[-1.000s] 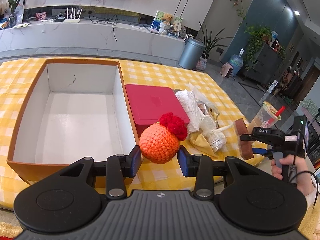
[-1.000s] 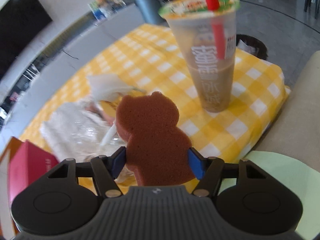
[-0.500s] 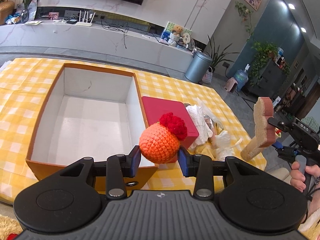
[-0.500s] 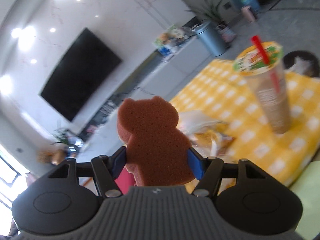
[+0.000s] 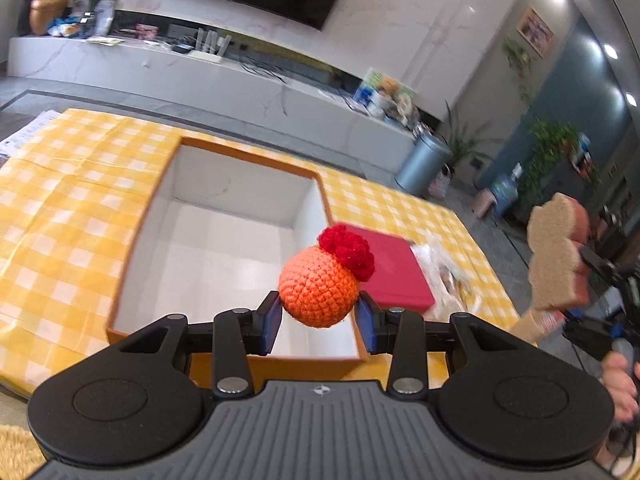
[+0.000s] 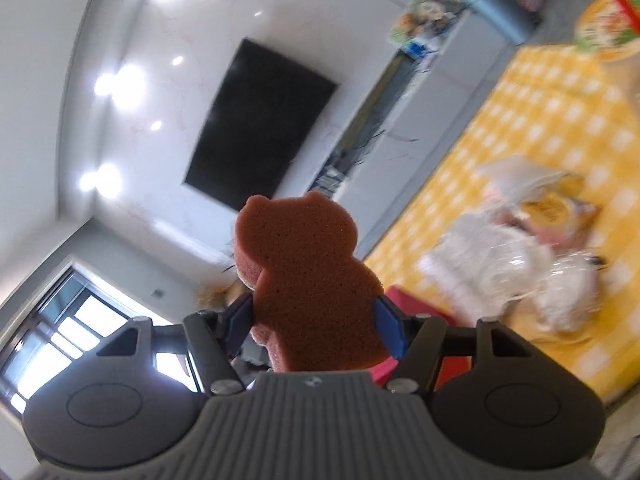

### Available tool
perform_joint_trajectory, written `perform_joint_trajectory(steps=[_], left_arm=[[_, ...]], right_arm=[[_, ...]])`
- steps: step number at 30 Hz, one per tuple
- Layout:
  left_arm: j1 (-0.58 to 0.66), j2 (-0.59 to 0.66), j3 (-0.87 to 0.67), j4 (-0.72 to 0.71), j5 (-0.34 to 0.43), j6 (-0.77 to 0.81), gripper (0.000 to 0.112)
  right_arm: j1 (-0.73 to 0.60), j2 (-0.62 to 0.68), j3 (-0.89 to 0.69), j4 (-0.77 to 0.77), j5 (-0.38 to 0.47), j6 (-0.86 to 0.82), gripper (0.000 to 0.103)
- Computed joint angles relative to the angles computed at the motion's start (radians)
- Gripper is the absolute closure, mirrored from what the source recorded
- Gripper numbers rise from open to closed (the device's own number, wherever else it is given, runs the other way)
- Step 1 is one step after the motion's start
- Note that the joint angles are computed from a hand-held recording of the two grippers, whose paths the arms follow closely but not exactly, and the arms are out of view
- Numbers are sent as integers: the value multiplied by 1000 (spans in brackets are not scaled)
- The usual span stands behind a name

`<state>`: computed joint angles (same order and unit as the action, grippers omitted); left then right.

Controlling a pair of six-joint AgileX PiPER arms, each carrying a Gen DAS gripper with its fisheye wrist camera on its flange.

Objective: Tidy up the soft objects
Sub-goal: 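Lower the ball and sponge into the cardboard box and open both grippers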

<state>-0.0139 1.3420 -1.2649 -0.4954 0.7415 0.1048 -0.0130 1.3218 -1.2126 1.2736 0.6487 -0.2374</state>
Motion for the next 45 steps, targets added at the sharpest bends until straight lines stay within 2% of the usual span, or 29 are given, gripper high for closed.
perform_joint_trajectory(steps=[3, 5, 11, 14, 16, 19, 20, 22, 25, 27, 28, 30, 31, 33, 37, 41, 45], left_arm=[[9, 8, 14, 58, -47, -39, 67], [25, 28, 1, 79, -34, -38, 67], [19, 70, -13, 288, -19, -140, 67], [16, 93, -22, 355, 17, -172, 67], [5, 88, -9, 378, 14, -159, 67], [-52, 102, -16, 528, 24, -268, 67], [-67, 115, -23, 566, 36, -301, 67], [-96, 125, -18, 638, 32, -354, 67], [-138, 132, -31, 735, 60, -429, 66], [-157, 116, -26, 770, 73, -447, 57], [-157, 106, -21, 756, 72, -413, 53], [-150, 75, -6, 710, 61, -366, 37], [-135, 62, -1, 669, 57, -339, 34], [-123, 19, 23, 657, 32, -352, 23], [-161, -47, 67, 883, -10, -523, 20], [-129, -35, 64, 971, -23, -651, 20], [-104, 15, 44, 990, -9, -731, 20]], right_arm=[[124, 23, -74, -111, -55, 89, 38], [230, 69, -148, -220, -85, 175, 38], [539, 319, -428, -652, -108, 532, 39], [643, 464, -598, -929, -62, 762, 39], [698, 552, -715, -1119, 2, 899, 39], [758, 664, -855, -1322, 115, 1017, 39], [768, 701, -902, -1352, 155, 1034, 39], [767, 737, -922, -1359, 171, 1042, 38], [800, 819, -1048, -1476, 275, 1056, 39], [805, 874, -1145, -1490, 337, 1033, 39], [807, 883, -1164, -1498, 354, 1030, 39], [814, 910, -1211, -1516, 385, 1027, 39], [820, 936, -1263, -1521, 418, 1016, 39], [825, 954, -1301, -1521, 455, 961, 39], [817, 925, -1252, -1524, 435, 952, 39], [812, 902, -1215, -1523, 428, 946, 38], [834, 956, -1325, -1507, 496, 874, 38]])
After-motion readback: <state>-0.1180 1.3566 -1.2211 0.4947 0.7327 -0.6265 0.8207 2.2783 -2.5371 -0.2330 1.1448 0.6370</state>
